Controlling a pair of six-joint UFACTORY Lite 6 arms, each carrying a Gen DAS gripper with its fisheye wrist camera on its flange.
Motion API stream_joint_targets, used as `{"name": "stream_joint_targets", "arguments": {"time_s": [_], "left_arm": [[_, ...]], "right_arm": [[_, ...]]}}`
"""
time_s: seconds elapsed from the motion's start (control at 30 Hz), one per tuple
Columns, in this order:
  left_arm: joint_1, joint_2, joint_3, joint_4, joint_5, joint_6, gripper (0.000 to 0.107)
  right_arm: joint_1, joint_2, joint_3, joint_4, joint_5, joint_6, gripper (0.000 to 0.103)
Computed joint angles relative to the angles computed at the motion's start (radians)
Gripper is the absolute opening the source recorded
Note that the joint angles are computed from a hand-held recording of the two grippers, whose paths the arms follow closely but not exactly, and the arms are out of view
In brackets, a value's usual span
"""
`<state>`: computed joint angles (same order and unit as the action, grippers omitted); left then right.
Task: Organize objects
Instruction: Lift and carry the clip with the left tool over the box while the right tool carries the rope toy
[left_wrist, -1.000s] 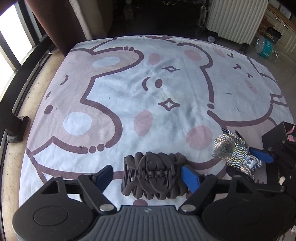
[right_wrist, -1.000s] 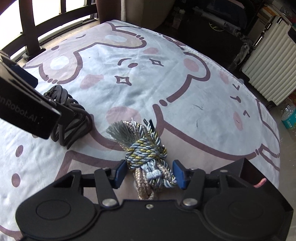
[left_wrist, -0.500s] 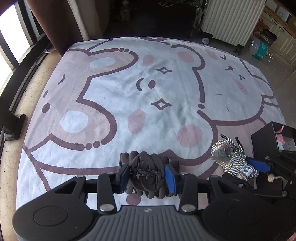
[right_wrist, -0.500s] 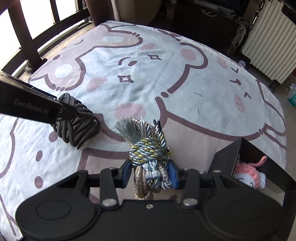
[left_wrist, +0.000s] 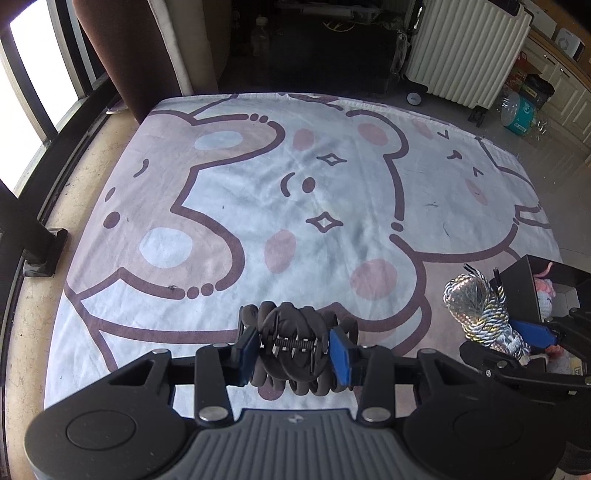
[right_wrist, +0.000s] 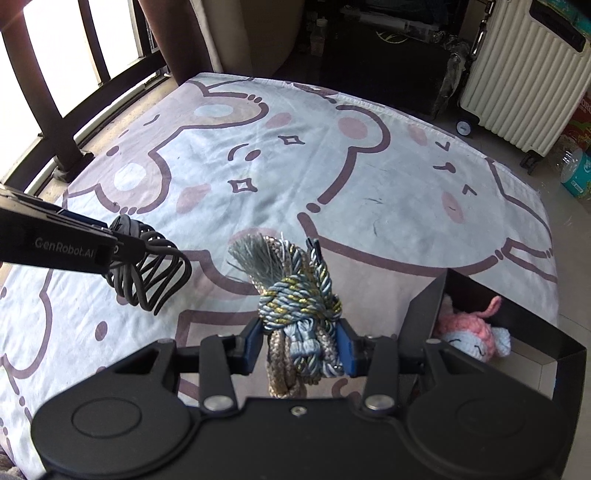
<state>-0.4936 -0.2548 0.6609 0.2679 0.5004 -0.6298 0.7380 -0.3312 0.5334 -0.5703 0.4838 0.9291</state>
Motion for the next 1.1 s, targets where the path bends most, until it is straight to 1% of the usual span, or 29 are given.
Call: {"name": "stream_joint_targets", "arguments": {"time_s": [0.1,0.23,0.5,0.63,0.9,1.1], "left_arm": [[-0.019,-0.041,0.001,0.016,0.023,-0.036,0.043],[-0.067,-0.093,0.012,0.086,0.071,-0.131,0.042],[-0.138,-0.176,0.032,0.136,0.141,-0.232,0.042],[-0.178,-0.204,0.044,0.159,0.171,-0.288,0.043],[-0.271,-0.185,0.085,0.205,0.194,-0.398,0.043],[-0.324,-0.155,0.111,0.229,0.184,-0.461,0.042]], "right_arm": [[0.009,-0.059,-0.005,0.009,0.034,0.014,0.043],[0.027,-0.144,-0.008,0.015,0.089,0.039,0.043],[0.068,-0.271,0.007,0.012,0.217,0.111,0.043],[0.070,-0.342,0.003,0.030,0.263,0.106,0.043],[0.051,-0.484,-0.018,0.059,0.346,0.060,0.043],[-0.008,-0.579,-0.043,0.094,0.388,-0.008,0.043]]}}
